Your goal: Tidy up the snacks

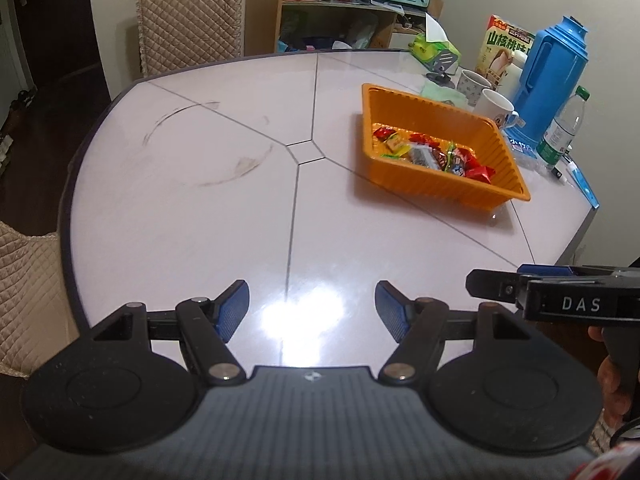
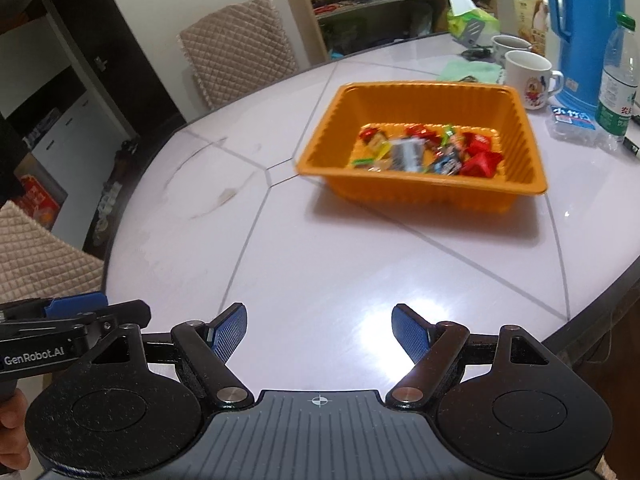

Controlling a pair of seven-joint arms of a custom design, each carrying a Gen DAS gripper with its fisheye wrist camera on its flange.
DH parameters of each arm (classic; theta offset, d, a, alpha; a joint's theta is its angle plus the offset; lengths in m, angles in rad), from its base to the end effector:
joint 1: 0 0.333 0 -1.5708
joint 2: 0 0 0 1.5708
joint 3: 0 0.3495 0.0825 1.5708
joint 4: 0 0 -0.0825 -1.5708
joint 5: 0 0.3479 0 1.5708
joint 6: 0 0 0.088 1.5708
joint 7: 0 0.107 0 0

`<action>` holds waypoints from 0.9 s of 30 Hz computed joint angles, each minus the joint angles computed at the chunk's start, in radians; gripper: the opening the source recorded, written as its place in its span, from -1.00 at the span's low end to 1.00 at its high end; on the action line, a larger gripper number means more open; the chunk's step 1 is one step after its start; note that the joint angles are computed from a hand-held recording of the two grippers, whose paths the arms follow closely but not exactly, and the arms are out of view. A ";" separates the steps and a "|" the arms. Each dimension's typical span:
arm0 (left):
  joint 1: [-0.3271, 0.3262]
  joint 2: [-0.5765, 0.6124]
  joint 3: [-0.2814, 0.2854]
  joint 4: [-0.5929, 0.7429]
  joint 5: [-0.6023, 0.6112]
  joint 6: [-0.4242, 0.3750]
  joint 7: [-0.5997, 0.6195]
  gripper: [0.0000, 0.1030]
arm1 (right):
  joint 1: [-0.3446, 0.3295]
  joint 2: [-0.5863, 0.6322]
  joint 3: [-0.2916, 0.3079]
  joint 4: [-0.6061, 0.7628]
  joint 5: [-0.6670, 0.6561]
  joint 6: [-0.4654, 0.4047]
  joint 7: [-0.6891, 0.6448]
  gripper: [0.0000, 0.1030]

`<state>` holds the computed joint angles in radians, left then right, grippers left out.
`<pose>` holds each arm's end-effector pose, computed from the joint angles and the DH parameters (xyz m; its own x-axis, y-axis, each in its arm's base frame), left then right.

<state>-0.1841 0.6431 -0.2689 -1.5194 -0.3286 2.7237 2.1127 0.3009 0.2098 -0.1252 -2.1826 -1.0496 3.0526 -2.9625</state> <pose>0.6900 -0.2674 0.4023 -0.6197 -0.7748 0.1250 -0.6675 0.4365 -0.6033 0.5359 0.1673 0.4009 -0.3842 -0.8525 -0.3545 -0.6516 0.5224 -0.5500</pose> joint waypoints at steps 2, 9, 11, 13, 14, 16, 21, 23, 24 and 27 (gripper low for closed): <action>0.027 -0.017 -0.015 -0.031 -0.016 0.009 0.028 0.31 | 0.012 0.007 0.014 0.013 0.014 -0.016 -0.007 0.54; 0.085 -0.059 -0.037 -0.103 -0.073 0.020 0.104 0.31 | 0.059 0.028 0.036 0.046 0.040 -0.060 -0.008 0.53; 0.093 -0.069 -0.039 -0.119 -0.087 0.022 0.121 0.31 | 0.069 0.031 0.039 0.052 0.045 -0.071 -0.009 0.53; 0.099 -0.079 -0.039 -0.134 -0.101 0.024 0.133 0.31 | 0.075 0.033 0.042 0.056 0.048 -0.076 -0.009 0.53; 0.102 -0.083 -0.040 -0.140 -0.107 0.025 0.140 0.31 | 0.079 0.034 0.041 0.057 0.047 -0.078 -0.007 0.53; 0.106 -0.089 -0.040 -0.150 -0.118 0.027 0.151 0.31 | 0.082 0.035 0.042 0.060 0.046 -0.081 -0.006 0.53; 0.107 -0.098 -0.035 -0.163 -0.135 0.032 0.164 0.31 | 0.086 0.040 0.045 0.067 0.054 -0.085 -0.018 0.54; 0.104 -0.100 -0.031 -0.164 -0.136 0.031 0.163 0.31 | 0.086 0.041 0.046 0.067 0.058 -0.083 -0.024 0.54; 0.103 -0.100 -0.028 -0.165 -0.136 0.030 0.161 0.31 | 0.086 0.042 0.045 0.067 0.061 -0.082 -0.027 0.54; 0.100 -0.100 -0.024 -0.165 -0.135 0.028 0.157 0.31 | 0.088 0.043 0.041 0.067 0.061 -0.079 -0.029 0.53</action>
<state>-0.0839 0.5429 -0.2928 -1.6841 -0.4633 2.7520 2.2697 0.3889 0.2528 -0.0839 -2.1157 -0.9887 2.9739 -2.9918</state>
